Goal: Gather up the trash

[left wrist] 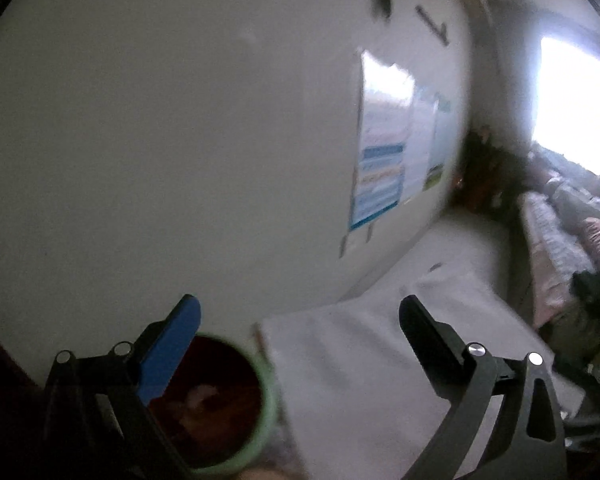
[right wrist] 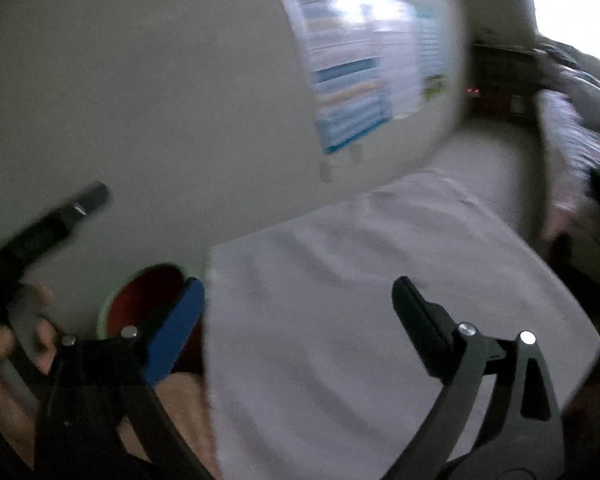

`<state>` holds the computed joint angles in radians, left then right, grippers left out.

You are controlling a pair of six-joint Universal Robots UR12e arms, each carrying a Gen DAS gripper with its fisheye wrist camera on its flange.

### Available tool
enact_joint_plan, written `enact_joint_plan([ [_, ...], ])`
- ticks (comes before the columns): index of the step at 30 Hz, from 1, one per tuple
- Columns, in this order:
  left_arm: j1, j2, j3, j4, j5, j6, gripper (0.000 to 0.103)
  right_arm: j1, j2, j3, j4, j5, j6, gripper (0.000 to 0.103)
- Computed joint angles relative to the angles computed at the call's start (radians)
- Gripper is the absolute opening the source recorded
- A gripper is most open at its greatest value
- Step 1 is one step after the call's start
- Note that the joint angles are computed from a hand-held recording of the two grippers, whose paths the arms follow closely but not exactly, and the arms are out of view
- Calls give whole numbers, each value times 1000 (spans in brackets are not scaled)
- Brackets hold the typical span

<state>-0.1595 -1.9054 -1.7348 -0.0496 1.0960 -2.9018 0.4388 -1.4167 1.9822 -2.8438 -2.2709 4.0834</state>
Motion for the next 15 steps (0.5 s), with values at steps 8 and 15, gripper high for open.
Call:
enact_joint_plan([
  [8, -53, 26, -20, 93, 27, -74, 95, 1, -57, 63, 73, -157, 101, 97],
  [15, -55, 50, -40, 65, 30, -42, 95, 9, -39, 62, 38, -116, 80, 97],
])
